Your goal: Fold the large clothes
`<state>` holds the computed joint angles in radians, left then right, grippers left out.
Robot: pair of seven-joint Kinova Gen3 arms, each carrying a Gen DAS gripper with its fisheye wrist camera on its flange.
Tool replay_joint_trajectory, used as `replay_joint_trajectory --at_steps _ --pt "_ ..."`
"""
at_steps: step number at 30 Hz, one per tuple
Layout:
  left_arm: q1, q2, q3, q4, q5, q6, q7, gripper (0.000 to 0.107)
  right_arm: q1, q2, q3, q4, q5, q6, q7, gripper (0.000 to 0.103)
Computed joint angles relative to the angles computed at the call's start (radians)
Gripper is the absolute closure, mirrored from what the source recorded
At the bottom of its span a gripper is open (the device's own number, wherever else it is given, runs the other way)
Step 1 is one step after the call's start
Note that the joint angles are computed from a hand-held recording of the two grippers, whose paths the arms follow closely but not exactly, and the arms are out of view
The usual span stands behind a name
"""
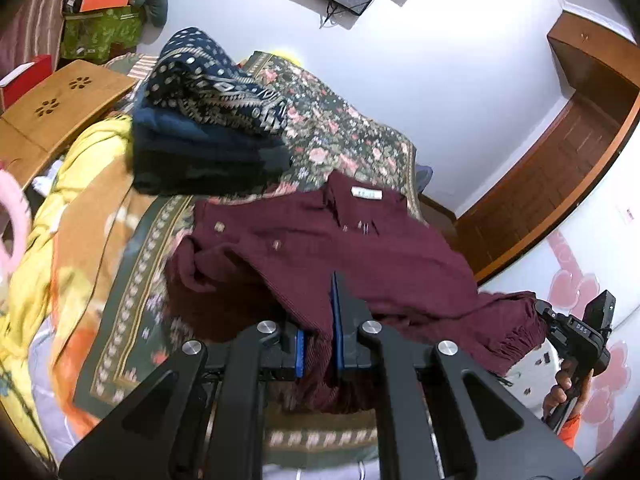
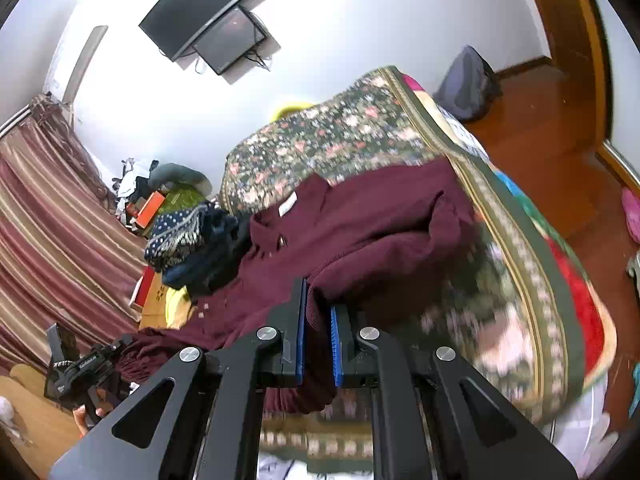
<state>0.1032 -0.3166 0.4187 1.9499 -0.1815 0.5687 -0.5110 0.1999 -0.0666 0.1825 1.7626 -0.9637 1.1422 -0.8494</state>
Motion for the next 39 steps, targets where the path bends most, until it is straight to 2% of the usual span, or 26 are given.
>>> replay_joint_trajectory --at_steps 6,10,14,18,21,24,26,28,29,31,32,34,36,39 --pt "-0.02 0.121 -0.048 -0.083 -0.073 -0.066 -0.049 0.098 -0.029 0.109 -0.06 -0.125 -0.011 -0.095 -0.016 0.095" --pt "0.004 0.223 -0.108 -0.147 -0.104 -0.106 -0.079 0.098 -0.034 0.196 -0.112 -0.201 0.029 -0.169 -0.066 0.095" --pt "0.046 0.35 -0.185 -0.232 -0.076 -0.123 -0.155 0.097 -0.039 0.278 -0.156 -0.274 0.11 -0.222 -0.167 0.095" --pt "0.076 0.485 -0.229 -0.329 -0.058 -0.072 -0.201 0.097 -0.063 0.342 -0.187 -0.335 0.236 -0.245 -0.271 0.095" --pt "0.103 0.566 -0.258 -0.404 -0.035 0.007 -0.238 0.095 -0.083 0.374 -0.204 -0.365 0.332 -0.247 -0.339 0.094" --pt "0.145 0.612 -0.293 -0.452 -0.031 0.069 -0.261 0.089 -0.085 0.379 -0.225 -0.367 0.392 -0.258 -0.372 0.094" --pt "0.188 0.622 -0.322 -0.47 -0.05 0.097 -0.269 0.079 -0.084 0.374 -0.233 -0.373 0.421 -0.249 -0.383 0.092" --pt "0.222 0.616 -0.344 -0.477 -0.058 0.115 -0.28 0.06 -0.094 0.374 -0.235 -0.39 0.455 -0.233 -0.406 0.086" --pt "0.243 0.606 -0.356 -0.473 -0.072 0.119 -0.273 0.057 -0.102 0.371 -0.233 -0.402 0.477 -0.214 -0.422 0.084" --pt "0.281 0.588 -0.37 -0.473 -0.109 0.131 -0.258 0.048 -0.109 0.349 -0.243 -0.402 0.518 -0.207 -0.442 0.067" --pt "0.294 0.58 -0.37 -0.479 -0.124 0.147 -0.26 0.046 -0.126 0.327 -0.234 -0.383 0.531 -0.226 -0.441 0.061" --pt "0.331 0.566 -0.374 -0.486 -0.176 0.175 -0.236 0.044 -0.154 0.28 -0.231 -0.338 0.577 -0.284 -0.448 0.043" --pt "0.372 0.543 -0.379 -0.477 -0.246 0.198 -0.184 0.04 -0.183 0.237 -0.228 -0.302 0.63 -0.321 -0.457 0.036" --pt "0.41 0.505 -0.371 -0.446 -0.337 0.222 -0.097 0.036 -0.205 0.191 -0.23 -0.271 0.66 -0.325 -0.427 0.036"
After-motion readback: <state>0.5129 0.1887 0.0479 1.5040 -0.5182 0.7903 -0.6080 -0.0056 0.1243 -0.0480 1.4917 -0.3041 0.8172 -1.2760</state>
